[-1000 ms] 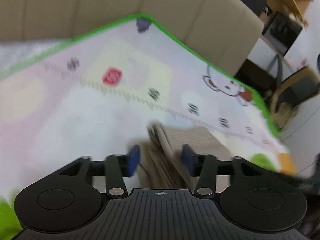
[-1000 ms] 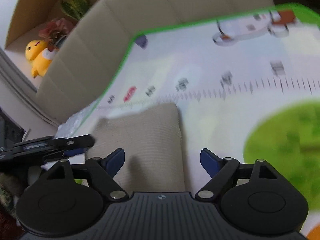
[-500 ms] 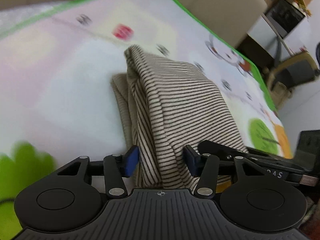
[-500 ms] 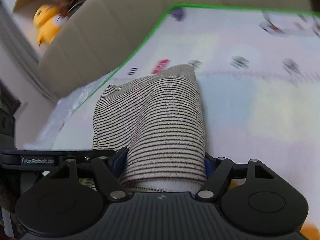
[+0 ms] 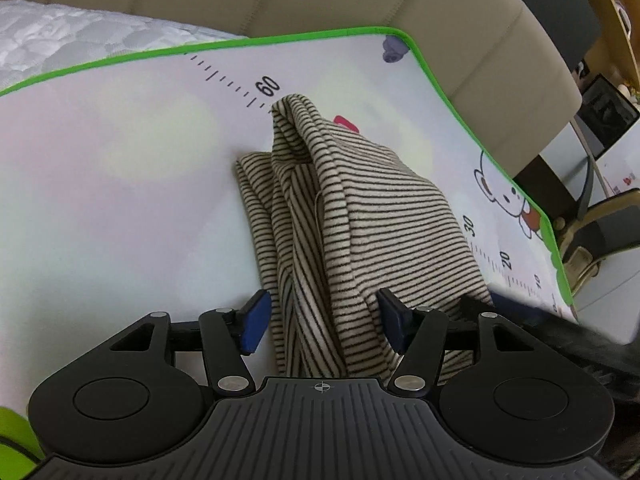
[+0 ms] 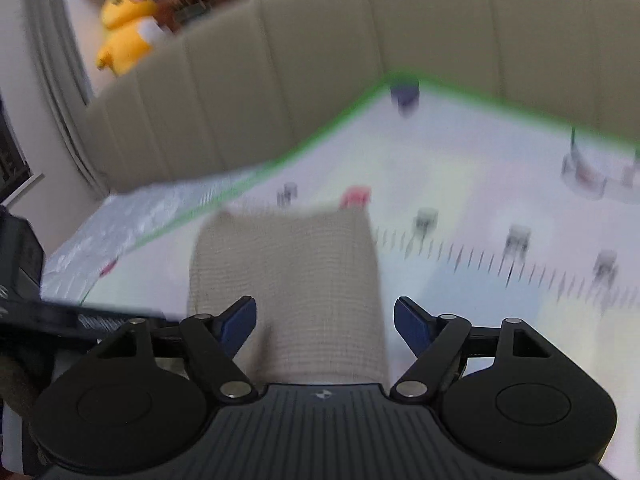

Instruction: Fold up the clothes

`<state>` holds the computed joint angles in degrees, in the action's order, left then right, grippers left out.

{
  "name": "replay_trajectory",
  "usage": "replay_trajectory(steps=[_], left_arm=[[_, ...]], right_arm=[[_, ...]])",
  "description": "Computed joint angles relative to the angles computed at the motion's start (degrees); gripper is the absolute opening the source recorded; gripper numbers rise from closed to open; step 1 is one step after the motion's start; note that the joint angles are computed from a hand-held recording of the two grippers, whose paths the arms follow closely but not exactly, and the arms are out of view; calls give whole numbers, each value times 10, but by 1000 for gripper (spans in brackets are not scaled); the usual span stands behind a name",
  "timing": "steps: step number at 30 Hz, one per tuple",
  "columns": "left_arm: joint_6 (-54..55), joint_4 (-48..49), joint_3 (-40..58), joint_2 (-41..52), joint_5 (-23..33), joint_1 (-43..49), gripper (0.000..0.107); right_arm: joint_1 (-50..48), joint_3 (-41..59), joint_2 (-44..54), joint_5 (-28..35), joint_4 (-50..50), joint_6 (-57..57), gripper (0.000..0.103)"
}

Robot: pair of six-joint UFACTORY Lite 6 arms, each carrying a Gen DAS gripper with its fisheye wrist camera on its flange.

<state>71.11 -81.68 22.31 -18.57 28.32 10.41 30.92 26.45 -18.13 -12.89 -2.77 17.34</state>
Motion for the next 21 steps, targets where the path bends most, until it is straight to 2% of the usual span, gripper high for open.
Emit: replay_trajectory(steps=[1,2,4,6,9,11,13,15,17,19,21], left_arm=[[4,-6,2,4,-6,-6,66],[5,-8,3,9,-5,-5,67],[5,-10,6,17,0,-2,67],[11,-15,4,18,2,2,69],[26,-27,-2,19,1,5,74],[41,-39,-6,24,5,12,75],[50,-45,-8,28,13,22,76],[54,-42,-7,30,23,32,76],[55,-39,-7,28,24,35,76],[58,-41,-7,25,20,32,76],[63,-46,-7,24,18,31,76]], right_arm=[[7,10,-8,2,37,-48,45],[14,30,-2,8,57,-73,39],[28,97,51,16,44,-55,38],[51,172,125,33,88,-85,38],[64,309,291,103,265,-250,38],[76,332,352,74,364,-370,40],[91,328,346,59,471,-490,40],[91,308,300,79,578,-591,42],[98,262,237,72,602,-603,45],[112,187,160,38,592,-571,45],[128,114,95,11,650,-595,45]])
